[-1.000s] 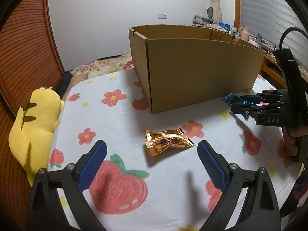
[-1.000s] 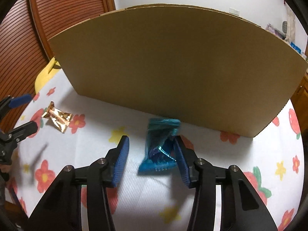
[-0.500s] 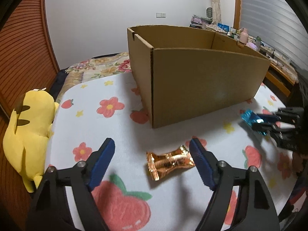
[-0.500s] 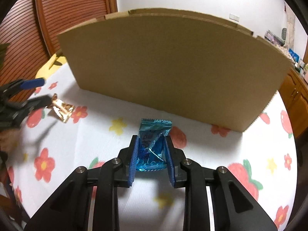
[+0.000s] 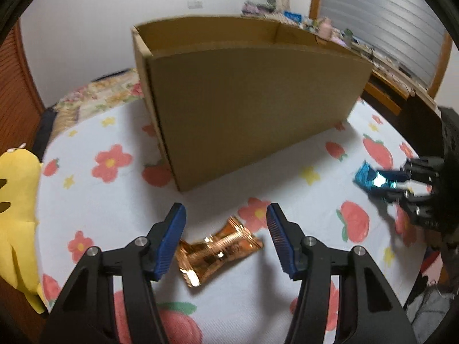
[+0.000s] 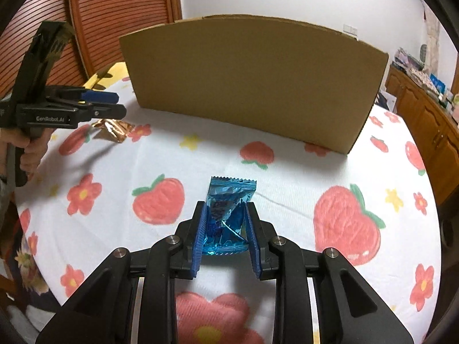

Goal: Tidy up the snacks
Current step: 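Grasp the teal candy with the right gripper while the left grasps the copper candy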

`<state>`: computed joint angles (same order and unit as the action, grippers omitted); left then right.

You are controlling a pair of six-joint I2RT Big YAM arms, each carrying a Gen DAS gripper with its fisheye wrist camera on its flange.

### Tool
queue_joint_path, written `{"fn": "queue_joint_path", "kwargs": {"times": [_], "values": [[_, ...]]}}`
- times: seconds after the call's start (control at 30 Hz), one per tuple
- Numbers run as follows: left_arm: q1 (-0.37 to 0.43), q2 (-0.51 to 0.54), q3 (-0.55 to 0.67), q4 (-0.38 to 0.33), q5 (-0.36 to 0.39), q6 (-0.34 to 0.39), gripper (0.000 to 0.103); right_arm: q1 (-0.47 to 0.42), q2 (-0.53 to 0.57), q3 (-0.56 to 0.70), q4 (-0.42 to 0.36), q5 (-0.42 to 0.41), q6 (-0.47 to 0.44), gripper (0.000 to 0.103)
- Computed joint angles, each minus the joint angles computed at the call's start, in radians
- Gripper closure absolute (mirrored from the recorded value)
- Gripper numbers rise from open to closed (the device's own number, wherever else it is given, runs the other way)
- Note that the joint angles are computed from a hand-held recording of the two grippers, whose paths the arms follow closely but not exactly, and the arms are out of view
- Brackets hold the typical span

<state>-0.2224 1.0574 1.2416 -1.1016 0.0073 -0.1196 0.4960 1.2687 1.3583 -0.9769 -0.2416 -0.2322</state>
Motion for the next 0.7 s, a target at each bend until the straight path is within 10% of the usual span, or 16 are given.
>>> {"fn": "queue_joint_path", "kwargs": {"times": [0.7], "values": [[-0.038, -0.018, -0.031, -0.071, -0.108, -0.073, 0.056, -0.001, 0.011, 0.000, 0.015, 0.004, 0.041, 0.078]]}}
